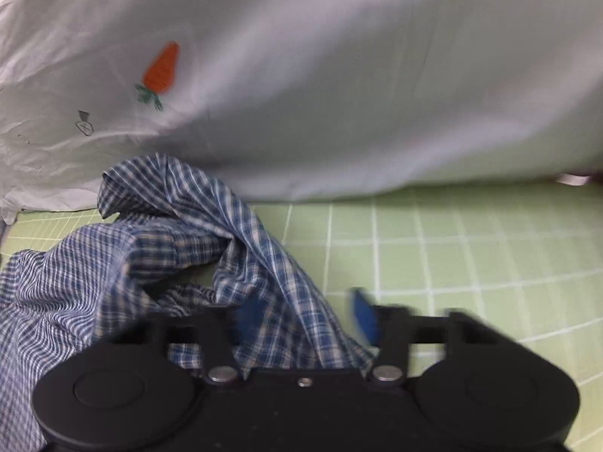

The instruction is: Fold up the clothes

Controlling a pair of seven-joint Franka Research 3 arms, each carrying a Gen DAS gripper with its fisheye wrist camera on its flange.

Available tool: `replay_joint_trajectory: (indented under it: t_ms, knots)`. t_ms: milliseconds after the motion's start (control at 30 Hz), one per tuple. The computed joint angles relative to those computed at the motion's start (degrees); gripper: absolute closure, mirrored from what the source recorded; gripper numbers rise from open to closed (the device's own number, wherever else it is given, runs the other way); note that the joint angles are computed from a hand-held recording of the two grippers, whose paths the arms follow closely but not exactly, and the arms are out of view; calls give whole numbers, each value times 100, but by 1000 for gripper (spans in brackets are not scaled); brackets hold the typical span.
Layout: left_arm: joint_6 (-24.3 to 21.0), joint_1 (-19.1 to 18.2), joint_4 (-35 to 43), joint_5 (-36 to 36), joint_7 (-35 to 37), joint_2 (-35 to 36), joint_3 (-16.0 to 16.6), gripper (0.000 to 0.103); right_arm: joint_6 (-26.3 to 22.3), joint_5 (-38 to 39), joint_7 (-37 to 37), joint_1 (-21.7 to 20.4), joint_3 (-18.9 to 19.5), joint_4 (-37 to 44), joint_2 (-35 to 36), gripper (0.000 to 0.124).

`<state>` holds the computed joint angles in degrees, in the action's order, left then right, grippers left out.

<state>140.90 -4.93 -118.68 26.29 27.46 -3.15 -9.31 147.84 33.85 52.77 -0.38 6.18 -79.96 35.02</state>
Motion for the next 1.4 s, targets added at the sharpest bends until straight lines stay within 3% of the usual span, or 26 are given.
replay_joint_trajectory:
  t_ms: [167,333,400,533,567,633,667,700,800,933,967,1033,1100,1233,1333,1400]
  knots:
    - [118,-18,-205,85,-196,-288,-48,13,919,1046,-694,-392,320,-1296,-942,121]
    - [354,-37,-573,-52,-386,-697,-92,13,1758,1860,-1466,-417,73,-3161,-2558,121]
    - [415,-61,-701,-172,-401,-832,-115,13,1823,1334,-965,-263,-274,-3810,-3056,121]
    - [368,-119,-854,-305,-389,-1036,-193,13,1725,-752,596,-73,-836,-4773,-3621,119]
    - [335,-137,-871,-329,-372,-1067,-210,13,1712,-729,605,-41,-888,-4870,-3706,117]
    - [299,-169,-898,-397,-321,-1113,-220,13,1711,145,17,109,-988,-4929,-3837,100]
    - [283,-184,-900,-448,-298,-1121,-218,13,1794,569,-362,213,-1013,-4898,-3838,76]
    - [281,-197,-902,-503,-268,-1119,-209,13,1927,1028,-839,332,-1015,-4816,-3792,59]
    - [236,-196,-829,-527,-222,-1055,-223,13,1902,1899,-1883,472,-949,-4265,-3426,55]
    - [112,-202,-656,-473,-181,-904,-250,13,1294,1461,-1882,351,-760,-3243,-2548,46]
    - [86,-206,-607,-463,-183,-858,-254,13,1198,1195,-1718,341,-734,-3007,-2311,47]
    - [27,-221,-508,-448,-182,-769,-261,13,1124,772,-1344,311,-701,-2668,-1939,61]
    - [15,-253,-457,-467,-136,-716,-255,13,1203,807,-1029,176,-604,-2529,-1768,107]
    - [-9,-325,-405,-565,55,-650,-241,13,2122,1930,-1164,-287,-301,-2953,-2079,118]
    - [58,-377,-404,-696,185,-619,-230,13,2892,1944,-670,-345,-559,-3485,-2444,119]
    - [119,-406,-399,-737,270,-605,-236,13,3132,1332,361,-250,-1024,-3900,-2657,119]
